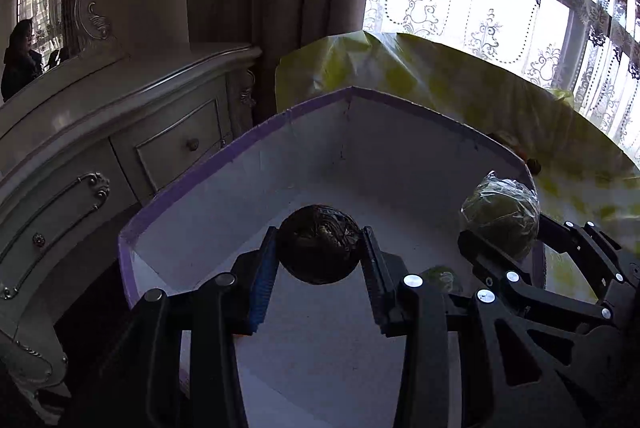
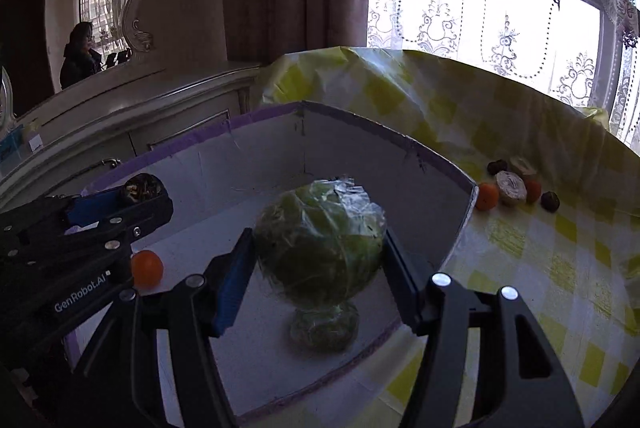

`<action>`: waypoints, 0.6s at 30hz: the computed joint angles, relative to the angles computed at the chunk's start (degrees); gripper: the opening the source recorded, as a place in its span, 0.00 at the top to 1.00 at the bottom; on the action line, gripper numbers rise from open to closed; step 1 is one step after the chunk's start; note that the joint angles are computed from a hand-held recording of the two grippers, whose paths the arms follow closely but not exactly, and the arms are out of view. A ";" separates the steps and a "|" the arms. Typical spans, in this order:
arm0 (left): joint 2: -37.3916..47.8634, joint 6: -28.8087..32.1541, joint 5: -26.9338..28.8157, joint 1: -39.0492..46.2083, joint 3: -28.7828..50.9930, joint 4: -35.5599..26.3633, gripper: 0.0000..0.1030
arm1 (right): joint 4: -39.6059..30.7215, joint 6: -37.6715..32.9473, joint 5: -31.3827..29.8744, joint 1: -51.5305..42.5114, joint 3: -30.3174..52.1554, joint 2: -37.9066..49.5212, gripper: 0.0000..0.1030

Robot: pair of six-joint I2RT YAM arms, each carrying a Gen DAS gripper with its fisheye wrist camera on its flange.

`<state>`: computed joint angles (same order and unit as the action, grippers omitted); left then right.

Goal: Organize fruits
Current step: 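Carry both fruits into the purple-rimmed box and open both grippers, then move both grippers back from the box toward the remaining fruits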

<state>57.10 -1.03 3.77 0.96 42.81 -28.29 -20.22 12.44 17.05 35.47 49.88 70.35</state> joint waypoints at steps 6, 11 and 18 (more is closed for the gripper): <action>8.54 5.18 2.27 2.72 4.57 -5.41 0.54 | -5.78 0.69 1.73 0.51 6.76 8.92 0.35; 8.47 5.52 2.95 4.69 4.24 -4.70 0.36 | -4.34 0.65 2.76 0.02 5.73 8.38 0.31; 5.97 3.83 2.10 4.40 3.41 -2.78 0.14 | -1.65 -1.99 3.69 1.55 3.50 6.95 0.17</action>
